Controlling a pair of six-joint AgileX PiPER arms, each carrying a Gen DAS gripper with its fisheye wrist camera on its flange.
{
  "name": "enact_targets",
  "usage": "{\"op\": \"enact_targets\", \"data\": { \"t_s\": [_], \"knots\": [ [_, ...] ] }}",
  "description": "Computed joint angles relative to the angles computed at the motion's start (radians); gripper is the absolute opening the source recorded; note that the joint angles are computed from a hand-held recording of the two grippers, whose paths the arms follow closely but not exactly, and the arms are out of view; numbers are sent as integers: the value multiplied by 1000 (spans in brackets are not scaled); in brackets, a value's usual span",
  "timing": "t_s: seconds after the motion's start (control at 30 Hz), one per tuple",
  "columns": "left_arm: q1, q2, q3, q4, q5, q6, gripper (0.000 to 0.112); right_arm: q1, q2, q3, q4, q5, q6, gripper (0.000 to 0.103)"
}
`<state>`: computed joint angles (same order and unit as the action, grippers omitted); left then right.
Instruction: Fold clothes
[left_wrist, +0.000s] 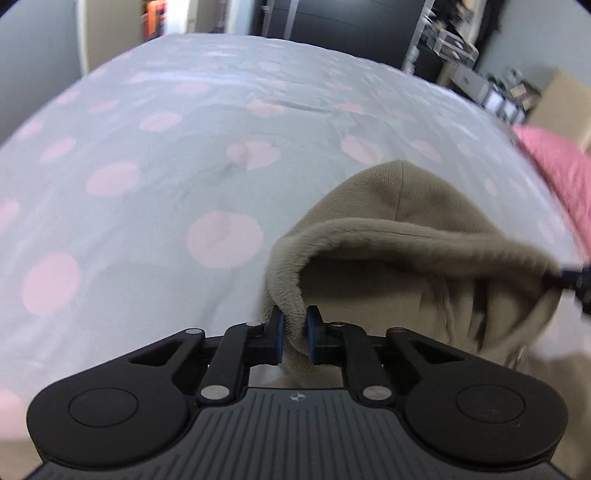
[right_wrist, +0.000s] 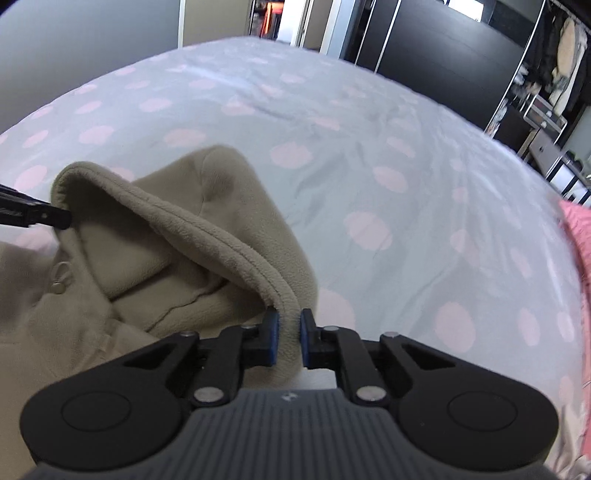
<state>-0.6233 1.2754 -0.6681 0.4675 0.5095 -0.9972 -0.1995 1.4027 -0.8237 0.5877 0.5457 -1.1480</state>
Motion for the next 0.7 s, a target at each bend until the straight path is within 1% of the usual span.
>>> {"op": "enact_targets", "data": {
  "t_s": [0.07,0.13,0.2,0.27,0.33,0.37,0.4,0.43,0.47,0.5,0.53,0.57,0.6,0.63,0.7],
  "knots": [
    [10,-39,0,-61,37,119,10,-49,0,-16,41,46,-55,12],
    [35,-53,24,-125,41,197,9,-76,5,21,83,50,-145,12],
    [76,-38,71,-207,2,253,9,-88,12,81,136,27,-235,12],
    [86,-29,124,-204,-66,221,10,-89,34,140,179,-15,-304,12],
    [87,-20,170,-175,-134,168,10,-99,66,182,270,-57,-406,12],
    [90,-20,178,-177,-149,165,10,-114,76,197,333,-60,-472,12],
    [100,-28,178,-209,-149,202,10,-125,82,199,362,-55,-497,12],
    [114,-44,174,-257,-138,265,12,-136,86,189,355,-36,-483,13],
    [126,-64,169,-298,-122,323,15,-146,81,173,326,-7,-454,16],
    [132,-89,161,-319,-94,368,18,-156,75,157,299,23,-430,17],
    [131,-116,150,-330,-60,404,25,-172,62,144,283,56,-425,18],
    [130,-143,136,-342,-23,440,36,-190,45,131,275,91,-418,26],
    [125,-169,125,-348,6,466,42,-209,28,117,268,127,-410,33],
    [117,-196,119,-345,21,478,47,-237,15,100,275,174,-419,43],
    [99,-246,105,-337,46,496,47,-285,-8,70,294,265,-440,44]
  ]
}}
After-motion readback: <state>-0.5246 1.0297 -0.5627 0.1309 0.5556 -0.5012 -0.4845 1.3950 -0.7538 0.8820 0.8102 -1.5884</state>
